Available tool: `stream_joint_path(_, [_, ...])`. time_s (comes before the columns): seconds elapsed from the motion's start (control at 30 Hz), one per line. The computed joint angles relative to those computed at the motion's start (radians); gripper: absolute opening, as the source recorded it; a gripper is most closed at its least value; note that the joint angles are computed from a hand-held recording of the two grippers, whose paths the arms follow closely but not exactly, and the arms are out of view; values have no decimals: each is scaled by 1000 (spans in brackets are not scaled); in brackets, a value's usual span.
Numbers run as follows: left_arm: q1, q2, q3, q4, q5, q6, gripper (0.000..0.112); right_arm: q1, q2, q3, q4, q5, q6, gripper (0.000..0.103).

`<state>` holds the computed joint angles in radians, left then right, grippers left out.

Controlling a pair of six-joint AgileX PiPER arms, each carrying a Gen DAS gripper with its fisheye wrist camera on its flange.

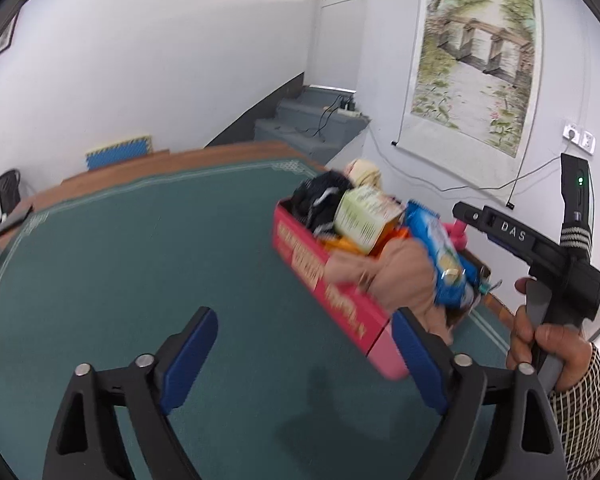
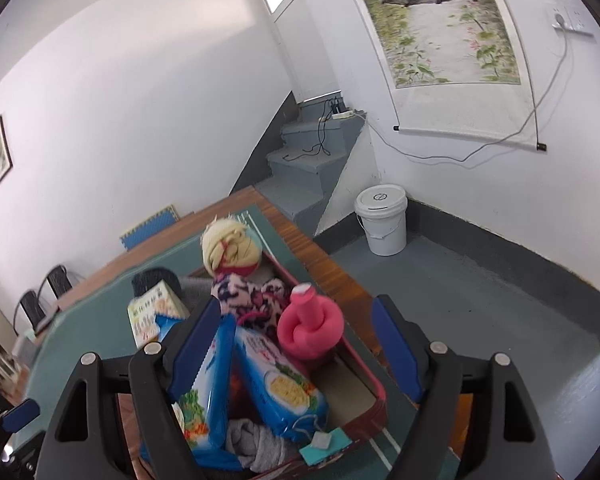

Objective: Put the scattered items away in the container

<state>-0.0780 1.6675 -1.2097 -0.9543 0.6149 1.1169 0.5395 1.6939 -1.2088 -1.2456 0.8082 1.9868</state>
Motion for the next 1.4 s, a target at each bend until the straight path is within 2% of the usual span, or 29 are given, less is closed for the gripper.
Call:
stream_joint_path(0.33, [62, -58, 128, -23, -1, 97, 94, 179, -49, 80, 10, 78, 46, 85])
stream_joint_path(0.6, [83, -73, 140, -14, 9, 77, 94, 311, 21, -25, 183, 134, -255, 90])
stream_joint_path(0.67, [83, -74, 142, -9, 9, 72, 97, 334, 39, -44, 203, 155, -288, 97])
stream_joint_path(0.7, [82, -77, 144, -11, 9, 75, 102, 344, 48, -52, 209, 170, -296, 98])
stream_joint_path(0.77, [75, -85, 151, -13, 3, 81, 102, 363, 65, -68, 220, 204, -306, 102])
stream_joint_path(1.03, [49, -93, 145, -17, 2, 87, 102, 371, 45, -53, 230, 260, -301, 102])
stream_joint_path(1.4, [-78, -103, 131, 65, -66, 71, 102, 341, 14, -7, 221, 281, -272, 102])
